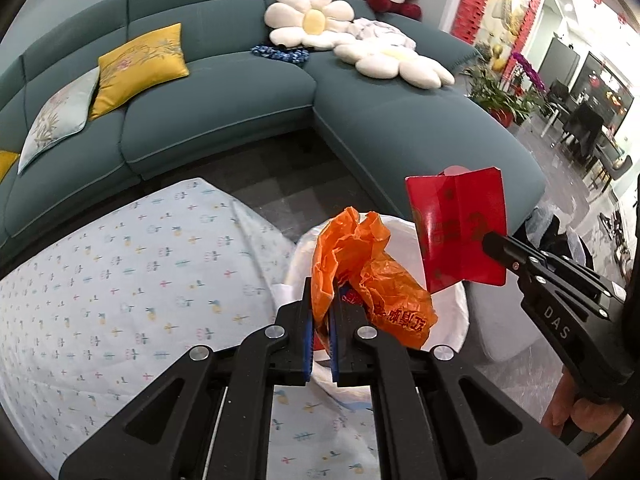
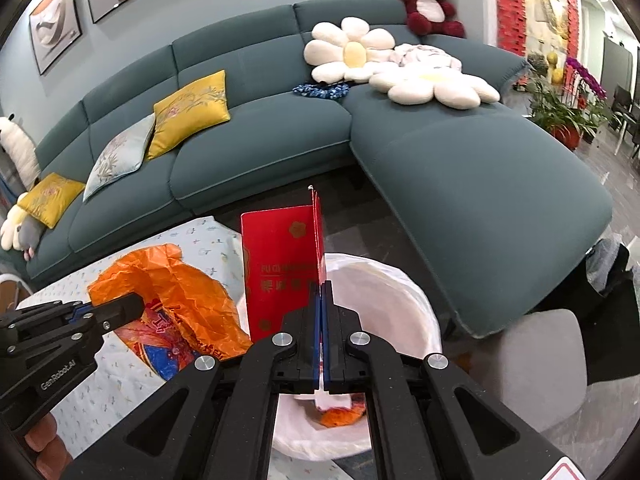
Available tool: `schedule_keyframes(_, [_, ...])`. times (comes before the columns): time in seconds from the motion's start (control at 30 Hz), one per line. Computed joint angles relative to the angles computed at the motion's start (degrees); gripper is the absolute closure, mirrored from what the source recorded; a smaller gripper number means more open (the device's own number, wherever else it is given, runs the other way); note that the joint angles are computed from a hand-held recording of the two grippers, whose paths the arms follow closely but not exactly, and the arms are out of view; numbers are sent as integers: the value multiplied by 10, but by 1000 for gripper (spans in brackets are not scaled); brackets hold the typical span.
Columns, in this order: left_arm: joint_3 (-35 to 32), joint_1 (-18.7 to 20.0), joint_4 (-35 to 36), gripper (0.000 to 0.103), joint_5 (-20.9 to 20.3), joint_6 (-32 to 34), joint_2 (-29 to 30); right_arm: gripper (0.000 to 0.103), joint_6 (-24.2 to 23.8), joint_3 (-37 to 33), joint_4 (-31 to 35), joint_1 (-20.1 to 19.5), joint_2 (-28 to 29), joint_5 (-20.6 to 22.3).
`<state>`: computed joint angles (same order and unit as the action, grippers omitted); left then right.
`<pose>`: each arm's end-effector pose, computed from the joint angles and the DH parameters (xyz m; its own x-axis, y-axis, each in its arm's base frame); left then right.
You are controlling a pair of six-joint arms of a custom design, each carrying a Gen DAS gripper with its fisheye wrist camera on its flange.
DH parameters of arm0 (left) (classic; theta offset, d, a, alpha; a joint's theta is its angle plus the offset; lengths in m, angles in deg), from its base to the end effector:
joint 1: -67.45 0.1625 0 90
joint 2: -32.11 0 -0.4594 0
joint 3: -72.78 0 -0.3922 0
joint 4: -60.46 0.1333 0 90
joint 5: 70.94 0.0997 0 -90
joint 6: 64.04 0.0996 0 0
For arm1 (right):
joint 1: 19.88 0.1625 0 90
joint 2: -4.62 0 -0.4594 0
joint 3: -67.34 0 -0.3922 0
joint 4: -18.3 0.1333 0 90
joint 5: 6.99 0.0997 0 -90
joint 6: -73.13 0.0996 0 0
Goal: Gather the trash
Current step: 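Carry the orange cloth and red card in both grippers over the bin, then open both grippers to drop the cloth and red card into the bin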
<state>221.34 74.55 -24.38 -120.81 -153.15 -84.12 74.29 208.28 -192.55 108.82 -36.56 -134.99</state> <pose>-0.1355 -0.2159 0.2437 -0.7827 -0.0855 -0.6165 0.3070 0.8086 -0.5019 0.3066 -0.2676 0.0411 -0.7652 -0.3050 0.5670 -0.5680 0.7345 -0.3714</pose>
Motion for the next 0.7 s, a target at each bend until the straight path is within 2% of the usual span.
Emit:
schedule_keyframes(0.27, [5,12,-67,96,-2,25,60,102,-2,26,-12,-8,-23,7])
schedule_keyframes(0.4, [7,16,-84,94,-6,30,70,102,-6,31,-11,-10,-29,13])
schedule_keyframes(0.47, [7,19,-81,77,-9,24,68,102,-7,30,-10,-8,-28,15])
schedule_keyframes(0.5, [7,17,-78,54,-11,16,69,101,-7,30,-12,-8,-28,17])
schedule_keyframes(0.53, [5,10,-58,46,-8,-7,65,99,-6,30,-17,-6,-25,16])
schedule_keyframes(0.57, [4,1,-37,40,-4,-26,60,93,-4,29,-16,-5,-24,16])
schedule_keyframes(0.67, [0,-5,-14,40,-5,-39,48,74,0,30,-24,5,-19,12])
schedule_keyframes(0.7, [-2,-6,-5,40,-6,-44,44,71,-1,31,-27,6,-18,12])
